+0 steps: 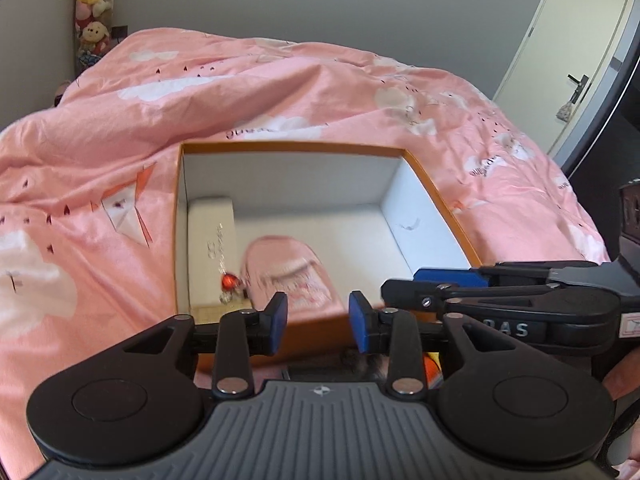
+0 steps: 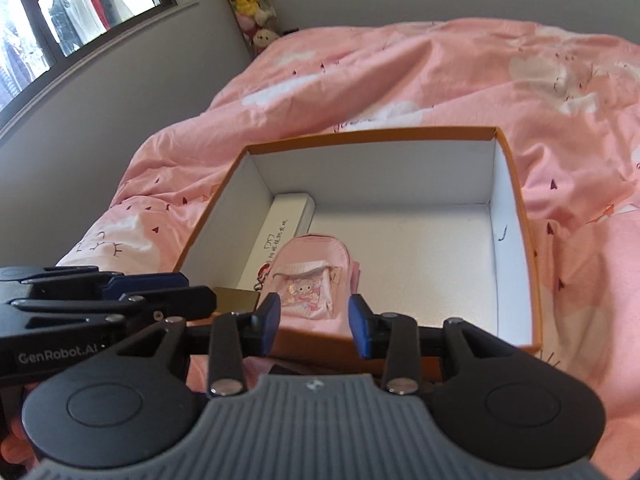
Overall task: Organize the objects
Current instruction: 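Withdraw both tools out of the orange box, then grasp the dark gray box with the left tool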
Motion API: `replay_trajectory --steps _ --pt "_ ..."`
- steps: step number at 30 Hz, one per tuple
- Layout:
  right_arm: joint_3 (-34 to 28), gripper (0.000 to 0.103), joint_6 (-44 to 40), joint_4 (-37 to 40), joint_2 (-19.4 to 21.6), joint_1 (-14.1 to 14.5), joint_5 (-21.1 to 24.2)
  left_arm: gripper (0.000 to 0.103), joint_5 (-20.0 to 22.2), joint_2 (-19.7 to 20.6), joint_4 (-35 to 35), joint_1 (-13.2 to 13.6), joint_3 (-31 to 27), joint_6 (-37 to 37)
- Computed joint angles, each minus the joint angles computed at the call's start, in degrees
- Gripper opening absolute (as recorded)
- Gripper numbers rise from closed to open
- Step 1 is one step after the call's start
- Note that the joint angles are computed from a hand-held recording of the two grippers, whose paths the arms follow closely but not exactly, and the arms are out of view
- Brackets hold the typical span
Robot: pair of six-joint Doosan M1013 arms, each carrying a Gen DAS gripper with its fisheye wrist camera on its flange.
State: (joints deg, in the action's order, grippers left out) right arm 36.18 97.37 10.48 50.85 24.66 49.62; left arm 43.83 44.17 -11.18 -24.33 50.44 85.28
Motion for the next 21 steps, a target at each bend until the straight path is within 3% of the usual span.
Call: replay_trajectory --steps 3,6,11,14,21 --pt "6.65 0.04 0.17 -2.85 -3.58 0.61 -4.73 0.039 0.5 -0.91 -1.64 -0.03 2.02 1.13" --pt "10.27 0.039 1.57 -5.54 -5.17 1.16 -6.22 0.039 2.44 -0.89 -4.17 0.19 2.79 1.81" --pt "11.07 0.036 5.98 -9.56 -4.73 1.56 -2.31 0.04 5.03 -0.04 -5.43 0.88 3.36 -2.52" --pt "10.94 0.036 7.87 -10.08 -4.25 1.43 0.41 0.053 7.37 1.14 -8.4 1.73 2.66 -4.82" --pt "9.47 0.036 8.47 -10.41 -2.87 1.42 4.67 0.064 11.22 4.12 -12.17 3.08 0.55 -11.69"
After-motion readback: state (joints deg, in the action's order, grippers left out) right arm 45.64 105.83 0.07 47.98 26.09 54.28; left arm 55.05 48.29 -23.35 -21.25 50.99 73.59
